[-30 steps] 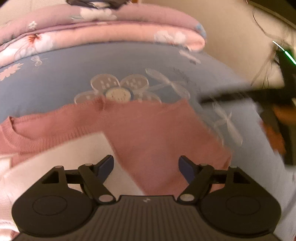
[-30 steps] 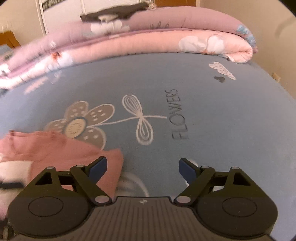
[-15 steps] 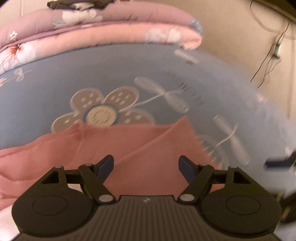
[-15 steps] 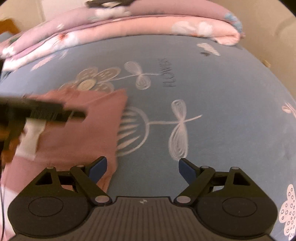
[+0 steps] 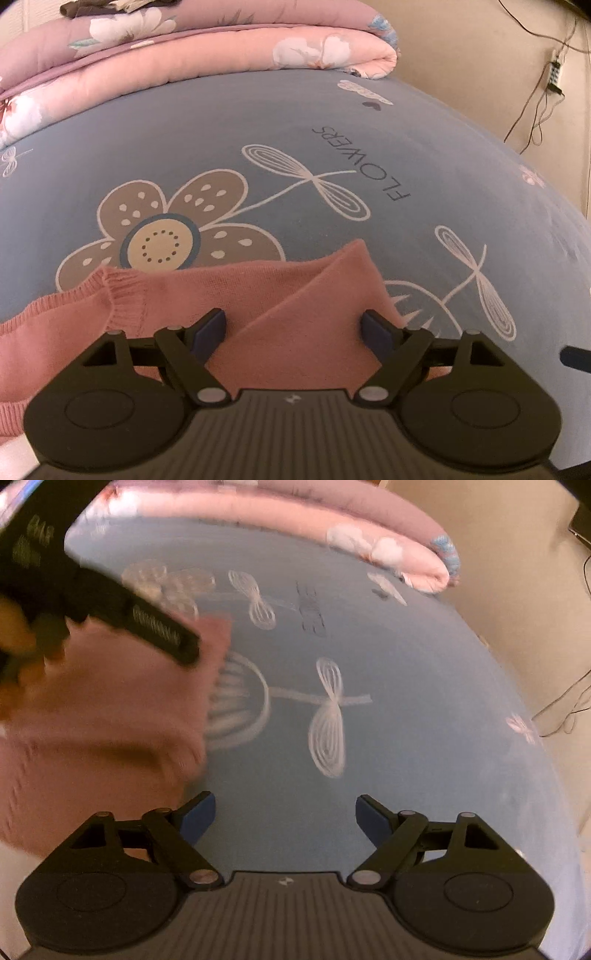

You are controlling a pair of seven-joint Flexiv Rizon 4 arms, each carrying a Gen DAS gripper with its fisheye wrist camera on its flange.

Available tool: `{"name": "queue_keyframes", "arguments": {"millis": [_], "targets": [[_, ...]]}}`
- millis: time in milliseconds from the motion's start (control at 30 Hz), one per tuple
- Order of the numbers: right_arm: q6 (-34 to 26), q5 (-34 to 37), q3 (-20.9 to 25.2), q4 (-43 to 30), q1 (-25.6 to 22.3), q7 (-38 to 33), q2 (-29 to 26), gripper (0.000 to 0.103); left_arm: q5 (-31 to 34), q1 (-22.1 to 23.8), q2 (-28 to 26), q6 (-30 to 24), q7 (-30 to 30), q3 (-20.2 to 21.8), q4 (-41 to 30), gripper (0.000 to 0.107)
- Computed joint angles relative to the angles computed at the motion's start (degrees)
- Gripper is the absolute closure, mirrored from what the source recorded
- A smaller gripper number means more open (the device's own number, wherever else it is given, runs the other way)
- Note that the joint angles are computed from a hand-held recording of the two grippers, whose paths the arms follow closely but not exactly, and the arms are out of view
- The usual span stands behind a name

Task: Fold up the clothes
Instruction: 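Close the right gripper on the pink sweater's side edge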

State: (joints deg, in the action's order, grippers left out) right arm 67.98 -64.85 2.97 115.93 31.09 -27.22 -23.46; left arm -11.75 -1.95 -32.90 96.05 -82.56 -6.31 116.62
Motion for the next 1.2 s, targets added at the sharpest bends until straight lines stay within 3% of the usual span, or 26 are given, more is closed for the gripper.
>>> {"name": "queue_keyframes", "arguments": {"millis": [133,200,233,267,333,467,533,667,833,867,1033,1067,1133,1200], "targets": [[8.9,-7.6,-1.7,0.8,-1.6,1.6,0.8,0.017,0.2,-0.6,1.1,1.0,-0.3,0.5,0.5,0.027],[12.3,-12.8,-2.4,-0.9,-1.8,0.6,-0.6,0.025,0.9,0.5,0.8,1.4,0.5,-0.8,0.3,0.027],[12.7,-13.8,-2.2,-1.7,-1.7,-0.5,-1.4,0.040,0.7,-0.2,0.6,0.1,0.6,-0.2,-0.4,0.027],[12.9,-14.2,-1.9,-2.6,-1.7,-2.0,-2.2,0.063,0.3,-1.3,0.3,-1.7,0.5,1.0,-1.2,0.027],[11.8,-16.1,-2.0,-3.3,-0.8,-4.1,-2.9,0.077,-0.1,-0.7,-0.1,-1.9,0.5,0.3,-1.5,0.026],[7.6,-20.3,-0.8,-1.8,-0.5,-1.8,-0.9,0.077,-0.7,0.1,0.1,-0.9,0.0,-0.7,-1.0,0.027],[6.4,-16.8,1.1,-0.7,-1.2,-3.1,0.2,0.077,-0.3,0.9,0.4,0.7,0.1,-1.9,-0.5,0.027],[7.0,-15.4,1.3,-0.5,-1.2,-3.6,0.0,0.077,0.5,6.6,-0.1,-0.5,2.8,-8.9,-0.5,0.027],[7.7,-21.2,0.1,-3.8,-1.5,0.0,-2.9,0.078,-0.1,2.2,-1.1,-3.3,3.4,-4.2,-2.6,0.024],[8.2,-21.6,0.1,-4.1,-1.7,0.1,-3.3,0.084,-0.2,1.4,-1.2,-3.5,3.3,-3.3,-2.8,0.024],[12.4,-27.4,0.7,-2.2,-5.5,6.2,-1.7,0.091,-0.6,1.3,-1.9,-3.0,3.8,-3.3,-3.1,0.021],[11.7,-25.4,1.4,-0.9,-5.9,4.3,-1.1,0.102,-0.6,1.1,-2.0,-3.0,3.9,-3.0,-3.2,0.021],[9.7,-16.3,3.3,1.7,-6.4,-2.3,-0.5,0.102,-0.6,-0.2,-2.1,-3.1,3.6,-1.8,-3.6,0.019],[10.8,-17.8,1.3,2.9,-5.8,-0.8,0.6,0.102,-0.5,-1.3,-2.4,-2.8,3.2,-0.7,-3.9,0.019]]}}
